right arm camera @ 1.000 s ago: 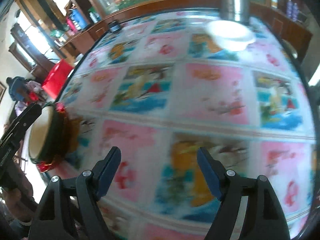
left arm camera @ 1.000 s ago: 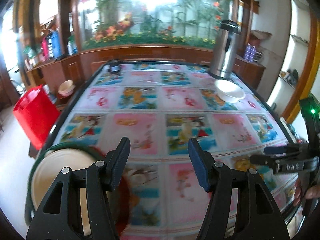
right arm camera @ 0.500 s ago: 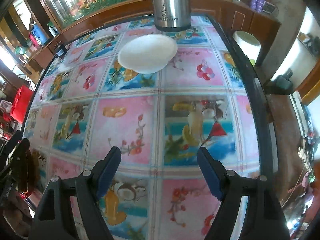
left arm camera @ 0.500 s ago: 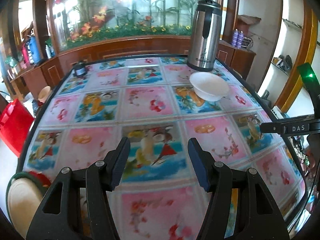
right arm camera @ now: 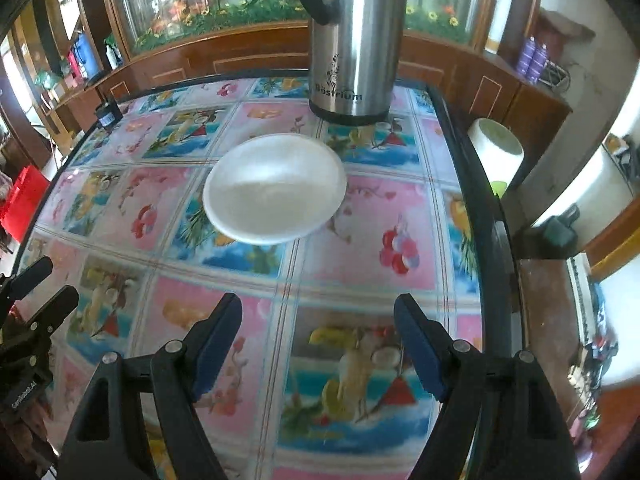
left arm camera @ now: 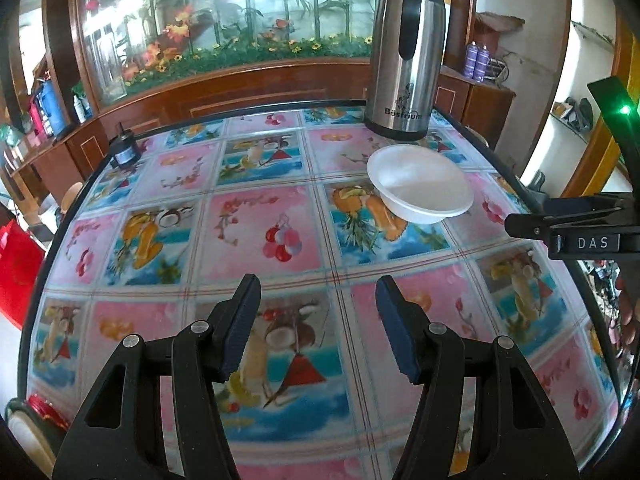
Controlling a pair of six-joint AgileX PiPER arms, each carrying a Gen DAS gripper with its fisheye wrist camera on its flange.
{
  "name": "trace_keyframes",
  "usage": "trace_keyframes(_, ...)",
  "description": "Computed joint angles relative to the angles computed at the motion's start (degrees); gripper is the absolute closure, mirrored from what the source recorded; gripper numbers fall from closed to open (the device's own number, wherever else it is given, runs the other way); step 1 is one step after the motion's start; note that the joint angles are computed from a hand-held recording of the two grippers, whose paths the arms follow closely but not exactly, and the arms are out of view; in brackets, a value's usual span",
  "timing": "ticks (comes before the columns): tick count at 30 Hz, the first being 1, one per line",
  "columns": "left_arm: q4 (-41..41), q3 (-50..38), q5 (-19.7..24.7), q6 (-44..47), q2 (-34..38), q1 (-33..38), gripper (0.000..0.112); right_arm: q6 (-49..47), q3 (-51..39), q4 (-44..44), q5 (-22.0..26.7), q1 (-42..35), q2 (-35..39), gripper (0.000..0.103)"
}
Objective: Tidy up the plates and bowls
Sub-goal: 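Move both grippers across the table toward the white plastic bowl by the thermos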
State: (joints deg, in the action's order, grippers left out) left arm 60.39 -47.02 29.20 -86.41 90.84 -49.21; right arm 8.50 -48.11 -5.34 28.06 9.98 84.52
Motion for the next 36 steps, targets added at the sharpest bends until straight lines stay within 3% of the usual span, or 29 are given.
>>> trace_keyframes(4, -0.85, -2.06, -2.03, 1.29, 2.93, 1.78, 0.052, -2.21, -0.98, 2.19, -0.6, -1.12, 1.89, 0.024)
trace_keyframes(8, -0.51, -3.98, -3.45, 1.1, 5.44, 3.38, 0.052, -10.67, -1.74, 10.63, -1.06, -3.31, 3.05, 0.024)
trace_keyframes(12, -4.0, -7.31, -4.99, 5.69, 8.22, 5.6, 0.052, -9.26, -3.41, 8.68, -0.56, -2.83, 4.33, 0.024)
trace_keyframes(21, -26.22, -16.75, -9.8, 28.88, 13.64, 12.32, 0.052, -10.02, -8.67, 9.07, 1.57, -4.12, 8.21, 0.024)
trace_keyframes(25, -40.04, -23.0, -8.78, 43.62, 17.61, 14.21, 0.052, -13.8, -11.76, 13.96, 3.14, -5.51, 11.13, 0.024)
trace_keyframes(28, -53.49, -28.51, -6.35, 55.86, 21.09, 16.32, 0.052, -11.27, -14.2, 11.26, 4.22, -4.9, 13.49, 0.024)
trace_keyframes(33, -47.24, -35.94, -1.5, 50.76, 25.55, 15.15, 0.052, -8.73, -16.88, 9.51, 4.63, -5.29, 15.72, 0.024)
trace_keyframes(36, -51.71, -39.6, 0.7, 54.78, 27.87, 15.62, 0.052, -10.27, -18.78, 11.74, 5.68, -6.39, 17.45, 0.024)
